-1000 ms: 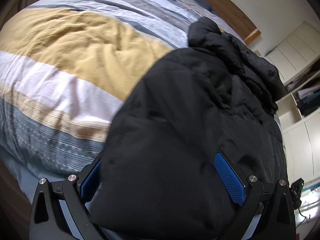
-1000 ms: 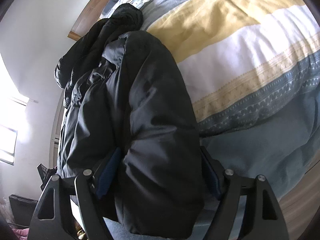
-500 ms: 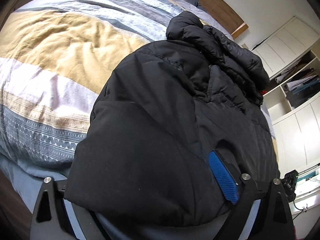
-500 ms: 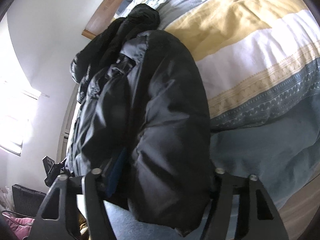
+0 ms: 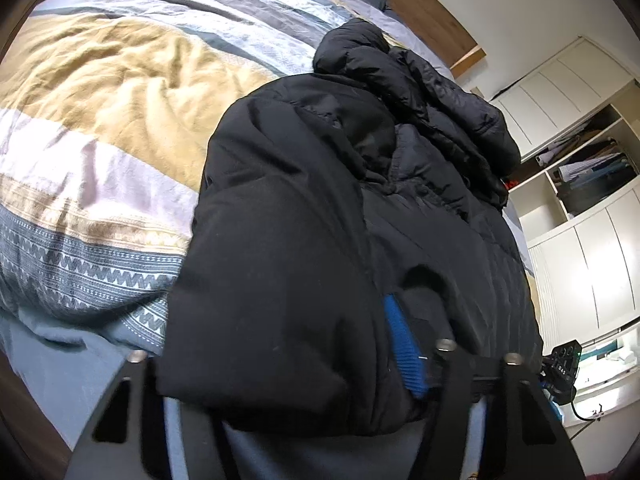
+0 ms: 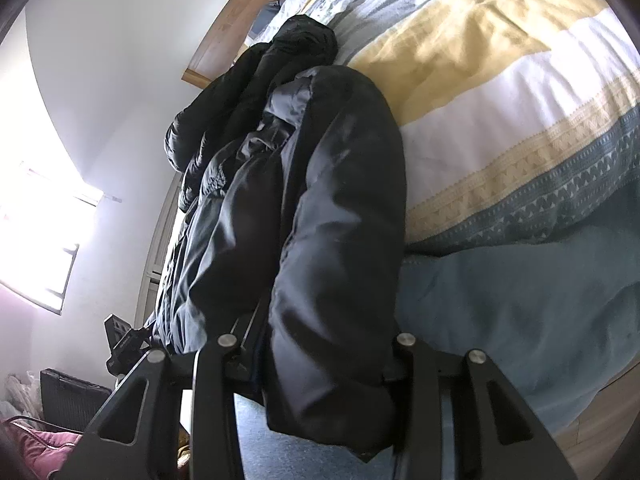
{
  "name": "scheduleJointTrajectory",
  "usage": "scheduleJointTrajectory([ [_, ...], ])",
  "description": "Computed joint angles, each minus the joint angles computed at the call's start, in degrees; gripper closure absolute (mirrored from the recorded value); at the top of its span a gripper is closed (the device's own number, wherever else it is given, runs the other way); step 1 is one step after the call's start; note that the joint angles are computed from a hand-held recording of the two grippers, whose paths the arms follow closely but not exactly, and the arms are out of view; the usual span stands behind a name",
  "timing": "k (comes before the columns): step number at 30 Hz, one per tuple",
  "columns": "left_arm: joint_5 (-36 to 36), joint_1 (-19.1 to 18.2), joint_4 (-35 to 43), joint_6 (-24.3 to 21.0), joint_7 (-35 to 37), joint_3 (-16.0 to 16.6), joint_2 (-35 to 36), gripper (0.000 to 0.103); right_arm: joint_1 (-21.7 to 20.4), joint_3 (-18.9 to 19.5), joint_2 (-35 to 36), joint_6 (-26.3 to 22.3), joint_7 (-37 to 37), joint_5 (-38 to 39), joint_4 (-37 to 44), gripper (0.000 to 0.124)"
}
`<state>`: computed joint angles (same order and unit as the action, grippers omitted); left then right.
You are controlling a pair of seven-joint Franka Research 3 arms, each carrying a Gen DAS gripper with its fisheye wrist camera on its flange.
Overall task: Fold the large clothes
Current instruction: 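Close both tools on the side edge of the jacket, then lift the side edge with both tools and fold it over the jacket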
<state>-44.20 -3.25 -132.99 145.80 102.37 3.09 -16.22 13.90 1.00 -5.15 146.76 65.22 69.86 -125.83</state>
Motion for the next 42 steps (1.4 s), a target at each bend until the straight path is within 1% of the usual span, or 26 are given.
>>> scheduleJointTrajectory([
  [1,-0.2,-0.2,0.1,0.0,0.2,0.1,0.0,0.055,0.0,0.0,0.0,-0.1,-0.6,0.5,0.1,0.093],
  [3,-0.3,-0.3,0.5,-0.1,0.3,0.0,0.0,0.065,0.1,-0.1,0.0,-0.4,-2.3,1.9,0.3,0.099],
  [6,0.2,-0.5,1.5,-0.4,0.4,-0.4,0.1,0.075,0.2,0.0,0.2,-0.4,-3.5,2.3,1.1,0.103],
  [9,0.3,-0.8,3.0,-1.3,0.7,-0.6,0.1,0.081,0.3,0.1,0.6,-0.4,-5.4,4.1,2.2,0.105],
  [12,0.8,-1.1,4.9,-2.0,1.1,-0.8,0.1,0.084,0.4,0.2,1.0,-0.1,-7.7,6.7,3.8,0.106],
  [17,1.7,-1.7,10.4,-3.4,1.9,-1.3,1.2,0.086,0.4,0.5,2.2,0.1,-10.8,8.7,8.3,0.107],
  [23,0.1,-1.3,19.2,-5.7,4.0,-1.4,4.4,0.087,-0.3,0.8,5.1,0.4,-13.6,10.9,15.8,0.107],
  [26,-3.0,-0.3,24.2,-7.4,5.5,-1.3,6.9,0.087,-1.2,1.0,7.7,0.6,-15.1,13.9,20.9,0.107],
  [29,-8.6,1.5,29.7,-8.7,8.0,-1.3,10.2,0.087,-2.8,1.2,10.3,0.8,-16.5,18.0,25.7,0.107],
  [33,-17.2,5.1,38.3,-10.5,10.8,-1.9,16.4,0.087,-5.4,1.9,14.5,1.4,-17.7,24.9,32.3,0.107],
  [36,-20.4,8.0,44.2,-11.1,11.1,-3.2,20.8,0.087,-6.9,2.8,18.3,2.8,-15.9,25.6,38.2,0.107],
  [40,-19.7,10.5,55.6,-10.3,8.2,-5.5,29.3,0.087,-9.2,4.9,26.9,3.7,-12.1,25.4,49.9,0.107],
  [42,-17.6,11.4,63.4,-10.6,5.3,-6.7,34.9,0.086,-9.3,5.6,31.9,4.7,-8.3,22.1,56.9,0.107],
])
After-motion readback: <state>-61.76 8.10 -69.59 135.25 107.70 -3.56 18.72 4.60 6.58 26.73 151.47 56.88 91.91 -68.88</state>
